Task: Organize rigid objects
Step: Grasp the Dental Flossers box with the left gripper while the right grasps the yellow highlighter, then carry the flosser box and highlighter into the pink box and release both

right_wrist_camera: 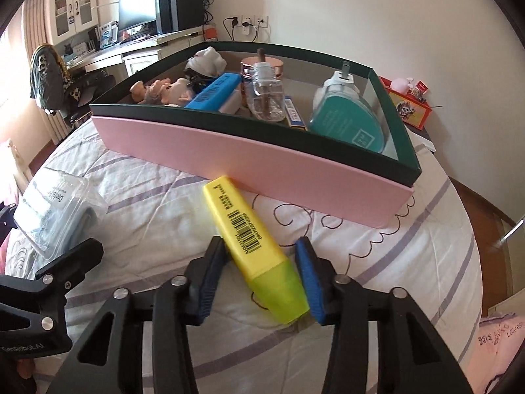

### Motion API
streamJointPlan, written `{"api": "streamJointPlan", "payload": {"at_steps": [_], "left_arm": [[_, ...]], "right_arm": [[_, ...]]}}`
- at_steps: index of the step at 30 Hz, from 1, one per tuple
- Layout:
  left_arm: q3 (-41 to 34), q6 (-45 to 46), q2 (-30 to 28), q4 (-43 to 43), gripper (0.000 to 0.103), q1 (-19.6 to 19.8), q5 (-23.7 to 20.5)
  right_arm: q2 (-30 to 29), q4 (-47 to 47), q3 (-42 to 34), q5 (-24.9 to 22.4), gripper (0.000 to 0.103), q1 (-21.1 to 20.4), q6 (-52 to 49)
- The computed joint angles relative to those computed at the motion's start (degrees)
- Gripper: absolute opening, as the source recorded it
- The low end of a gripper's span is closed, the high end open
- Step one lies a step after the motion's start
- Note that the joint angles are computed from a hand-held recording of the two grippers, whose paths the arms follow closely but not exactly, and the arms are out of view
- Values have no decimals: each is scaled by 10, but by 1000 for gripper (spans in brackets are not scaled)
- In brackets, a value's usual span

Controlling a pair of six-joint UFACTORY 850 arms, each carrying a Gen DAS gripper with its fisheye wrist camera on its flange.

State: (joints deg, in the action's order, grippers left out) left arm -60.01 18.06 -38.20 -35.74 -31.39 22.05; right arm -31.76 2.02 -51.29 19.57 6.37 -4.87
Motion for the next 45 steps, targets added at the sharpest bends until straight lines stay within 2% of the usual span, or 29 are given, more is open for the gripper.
{"api": "streamJointPlan", "payload": {"at_steps": [2, 6, 9, 13, 22, 30, 33, 41, 45], "left_arm": [[10, -7, 6, 9, 96, -4, 10], [43, -36, 30, 37, 96, -13, 47], [79, -67, 61, 62, 96, -18, 81], [128, -64, 111, 48, 96, -32, 136], [225, -36, 224, -4, 96, -84, 268], [283, -2, 301, -65, 96, -133, 354], [298, 5, 323, -78, 96, -145, 373], [319, 12, 350, -91, 96, -153, 394], [317, 13, 346, -94, 96, -154, 398]], "right_arm": [[9, -43, 16, 12, 27, 1, 50], [33, -112, 58, 56, 27, 4, 141], [66, -102, 106, 113, 27, 9, 161], [119, -72, 165, 176, 27, 18, 167], [266, 40, 275, 267, 27, 66, 94], [367, 151, 326, 291, 27, 121, 3], [401, 178, 342, 298, 27, 139, -23], [436, 220, 359, 314, 27, 172, -61], [435, 220, 357, 314, 28, 173, -63]]}}
